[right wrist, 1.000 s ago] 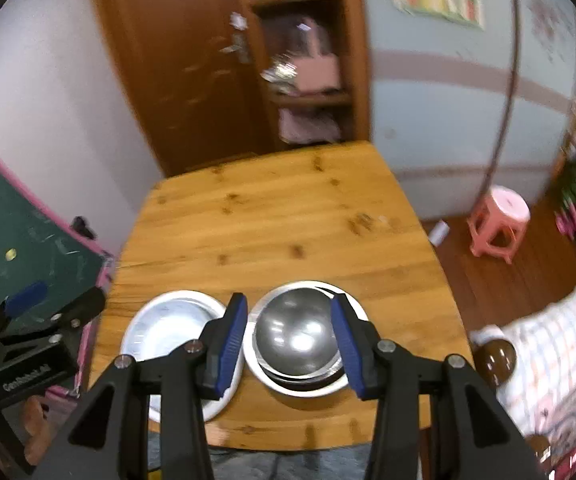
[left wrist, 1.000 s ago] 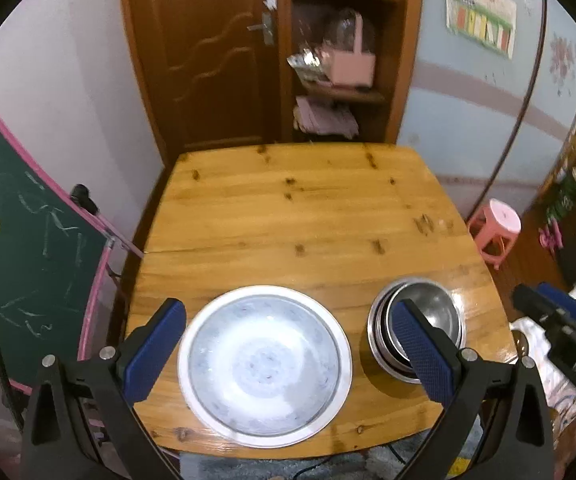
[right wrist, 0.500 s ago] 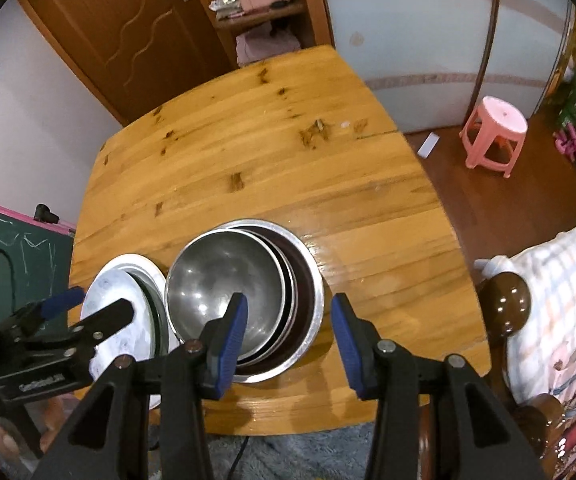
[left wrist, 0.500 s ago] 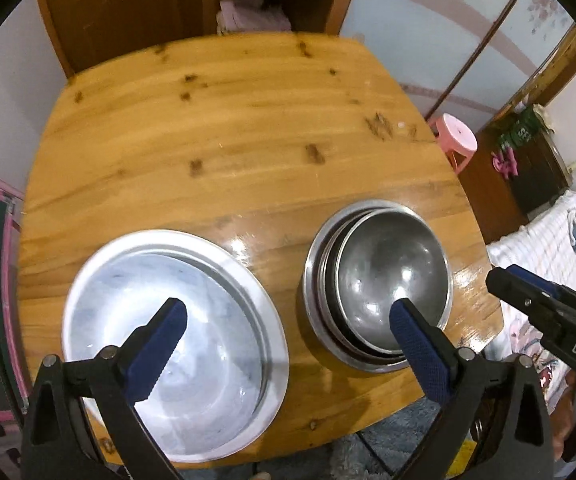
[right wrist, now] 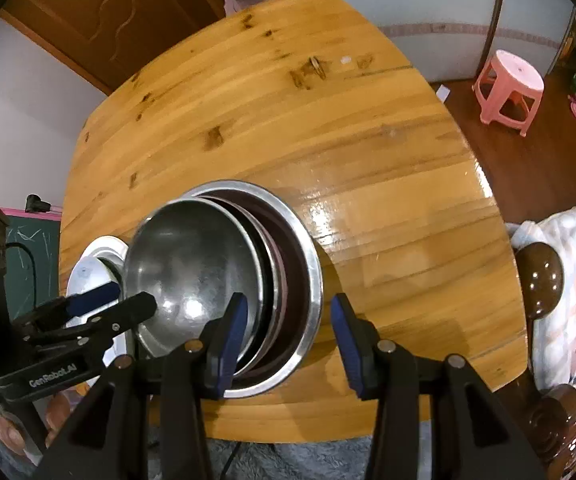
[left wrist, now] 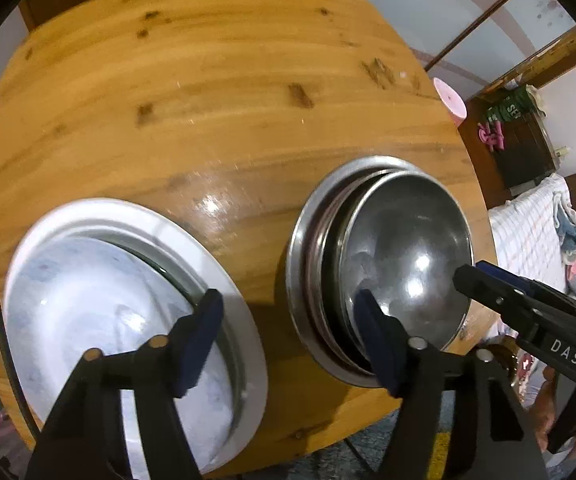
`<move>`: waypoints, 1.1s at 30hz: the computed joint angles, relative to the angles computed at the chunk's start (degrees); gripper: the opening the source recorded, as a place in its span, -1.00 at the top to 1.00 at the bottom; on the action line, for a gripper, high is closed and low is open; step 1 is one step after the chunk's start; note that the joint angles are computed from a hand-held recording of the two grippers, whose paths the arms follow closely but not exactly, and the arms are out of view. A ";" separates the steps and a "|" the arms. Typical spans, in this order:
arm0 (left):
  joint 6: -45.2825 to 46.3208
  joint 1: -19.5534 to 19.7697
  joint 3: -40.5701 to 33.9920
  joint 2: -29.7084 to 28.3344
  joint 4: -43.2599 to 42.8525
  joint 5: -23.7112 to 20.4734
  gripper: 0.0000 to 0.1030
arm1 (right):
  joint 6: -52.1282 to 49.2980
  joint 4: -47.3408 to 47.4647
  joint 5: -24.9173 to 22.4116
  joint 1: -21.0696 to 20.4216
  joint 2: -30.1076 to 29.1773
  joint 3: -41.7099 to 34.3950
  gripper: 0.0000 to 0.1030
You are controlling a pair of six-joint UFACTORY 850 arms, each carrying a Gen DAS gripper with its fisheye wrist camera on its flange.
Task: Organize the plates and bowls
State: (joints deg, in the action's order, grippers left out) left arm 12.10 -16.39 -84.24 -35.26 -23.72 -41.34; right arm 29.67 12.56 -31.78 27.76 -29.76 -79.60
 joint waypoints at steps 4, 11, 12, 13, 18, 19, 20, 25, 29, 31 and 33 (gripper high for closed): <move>1.00 -0.01 -1.06 -1.40 -1.72 -1.42 -0.13 | -1.30 2.32 -0.04 -0.57 -0.54 0.01 0.16; 4.06 -0.08 -2.48 -2.82 -5.24 -2.99 0.23 | -4.37 6.00 0.89 -1.15 -0.32 0.56 0.32; 4.42 -0.16 -2.55 -2.86 -5.55 -3.02 0.31 | -4.29 5.92 0.84 -1.13 -0.36 0.49 0.32; 4.38 -0.25 -2.60 -2.90 -5.51 -2.94 0.31 | -4.26 5.94 0.86 -1.11 -0.34 0.51 0.33; 2.89 -0.65 -2.63 -2.93 -4.11 -2.16 0.35 | -4.33 5.59 0.53 -1.06 -0.46 0.29 0.33; 2.56 -0.68 -2.51 -2.82 -3.68 -2.02 0.36 | -4.34 5.44 0.27 -1.05 -0.54 0.11 0.33; 1.84 -0.79 -2.33 -2.61 -2.91 -1.82 0.37 | -4.36 5.23 -0.06 -0.97 -0.63 -0.12 0.33; 1.07 -0.42 -0.94 -0.92 -2.07 -1.06 0.38 | -4.15 4.38 -0.70 -0.34 -0.62 -0.83 0.33; 0.42 0.30 0.76 1.56 -2.29 -0.63 0.38 | -3.35 2.60 -1.06 0.53 0.10 -1.54 0.33; -0.22 0.65 1.79 3.11 -1.93 -0.17 0.38 | -2.81 1.46 -1.50 1.15 0.52 -2.15 0.33; -0.75 1.21 3.72 5.68 -1.26 0.80 0.38 | -2.40 0.24 -1.82 1.91 0.97 -2.85 0.33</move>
State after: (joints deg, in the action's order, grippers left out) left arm 11.35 -15.19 -80.51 -29.58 -24.98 -40.54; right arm 27.27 12.80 -33.59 29.68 -28.79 -82.45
